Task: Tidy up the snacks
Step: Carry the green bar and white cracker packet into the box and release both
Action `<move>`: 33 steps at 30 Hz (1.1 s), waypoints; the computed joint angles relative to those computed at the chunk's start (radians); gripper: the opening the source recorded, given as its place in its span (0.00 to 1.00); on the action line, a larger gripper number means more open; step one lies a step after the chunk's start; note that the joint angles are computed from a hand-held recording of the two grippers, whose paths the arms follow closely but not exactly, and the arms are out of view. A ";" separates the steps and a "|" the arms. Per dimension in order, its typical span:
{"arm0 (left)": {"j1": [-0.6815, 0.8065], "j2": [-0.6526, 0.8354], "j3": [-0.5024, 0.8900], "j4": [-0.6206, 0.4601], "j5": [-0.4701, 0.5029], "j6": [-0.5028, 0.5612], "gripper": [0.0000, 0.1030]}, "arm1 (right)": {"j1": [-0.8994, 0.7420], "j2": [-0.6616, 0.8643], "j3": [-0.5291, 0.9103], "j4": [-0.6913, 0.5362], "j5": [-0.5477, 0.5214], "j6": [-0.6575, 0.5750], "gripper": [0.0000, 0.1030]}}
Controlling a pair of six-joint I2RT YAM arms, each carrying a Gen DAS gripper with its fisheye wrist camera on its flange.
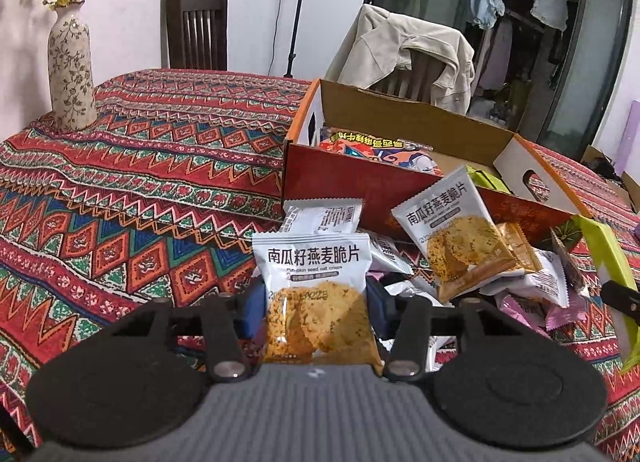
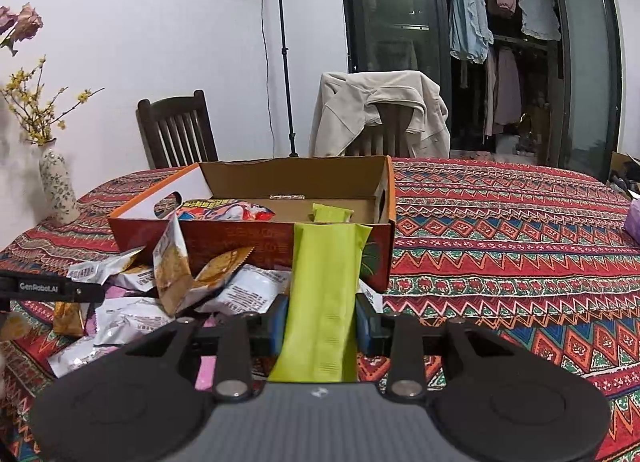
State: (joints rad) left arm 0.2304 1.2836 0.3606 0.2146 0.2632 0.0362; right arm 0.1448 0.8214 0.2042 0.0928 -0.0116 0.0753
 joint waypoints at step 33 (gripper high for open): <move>-0.275 -0.001 0.259 0.051 -0.182 -0.060 0.49 | 0.139 0.417 0.400 0.150 0.148 -0.028 0.33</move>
